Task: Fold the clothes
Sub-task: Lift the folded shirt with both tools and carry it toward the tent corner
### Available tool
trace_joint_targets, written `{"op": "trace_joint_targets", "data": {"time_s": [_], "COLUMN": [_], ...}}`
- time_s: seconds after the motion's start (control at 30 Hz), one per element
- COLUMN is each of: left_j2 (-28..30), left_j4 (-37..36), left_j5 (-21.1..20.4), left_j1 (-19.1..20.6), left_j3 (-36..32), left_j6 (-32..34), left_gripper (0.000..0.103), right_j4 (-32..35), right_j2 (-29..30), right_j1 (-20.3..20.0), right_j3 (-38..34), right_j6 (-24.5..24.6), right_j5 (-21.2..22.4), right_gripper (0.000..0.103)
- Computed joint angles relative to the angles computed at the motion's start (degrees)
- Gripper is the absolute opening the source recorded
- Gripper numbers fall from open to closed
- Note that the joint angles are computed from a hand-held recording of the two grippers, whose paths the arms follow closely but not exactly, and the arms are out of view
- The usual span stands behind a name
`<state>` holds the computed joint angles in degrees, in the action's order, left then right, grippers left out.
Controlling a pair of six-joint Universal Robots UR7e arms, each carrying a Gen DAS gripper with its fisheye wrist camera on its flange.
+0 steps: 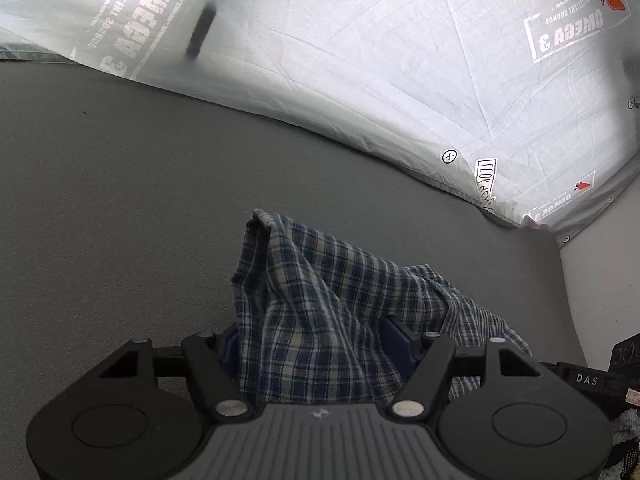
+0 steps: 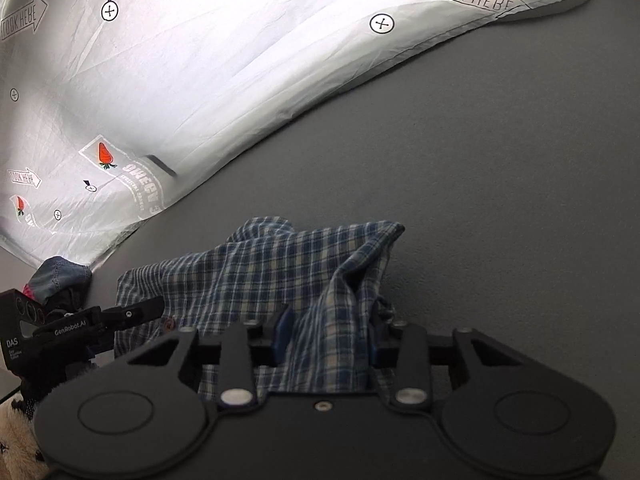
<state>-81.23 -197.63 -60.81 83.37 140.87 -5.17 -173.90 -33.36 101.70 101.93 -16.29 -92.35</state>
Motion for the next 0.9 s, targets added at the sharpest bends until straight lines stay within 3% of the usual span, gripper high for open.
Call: {"op": "trace_joint_targets", "data": {"time_s": [0.07, 0.17, 0.27, 0.37, 0.53, 0.7, 0.8, 0.9], "left_j2": [0.23, 0.17, -1.67, -4.6, -9.61, -15.51, -15.07, -8.83], "left_j4": [0.44, -3.49, -8.32, -11.7, -15.75, -12.9, -10.59, -13.27], "left_j5": [0.42, 1.71, 2.72, 6.45, 14.25, 19.76, 17.65, 16.72], "left_j1": [-0.55, -2.32, -5.93, -12.49, -25.59, -36.85, -39.66, -42.21], "left_j3": [0.31, 2.38, 5.78, 9.74, 15.2, 16.29, 14.44, 12.77], "left_j6": [-1.21, -4.33, -8.25, -9.83, -12.59, -12.27, -12.9, -13.41], "left_gripper": [0.03, 0.016, 0.014, 0.013, 0.013, 0.013, 0.013, 0.013], "right_j4": [-1.97, -5.49, -9.05, -12.74, -19.6, -25.79, -28.25, -30.61], "right_j2": [0.39, -0.49, -3.23, -6.43, -12.18, -18.75, -23.12, -26.84], "right_j1": [0.55, 1.21, 1.52, 2.44, 4.68, 7.0, 7.84, 7.04], "right_j3": [0.62, 2.67, 6.2, 9.98, 14.88, 19.31, 22.14, 24.77], "right_j6": [1.61, 2.05, 3.81, 4.46, 5.57, 6.5, 8.24, 6.69], "right_j5": [-0.77, 0.24, 3.98, 7.07, 8.87, 7.6, 4.58, 3.31], "right_gripper": [0.013, 0.009, 0.008, 0.008, 0.008, 0.008, 0.008, 0.008]}}
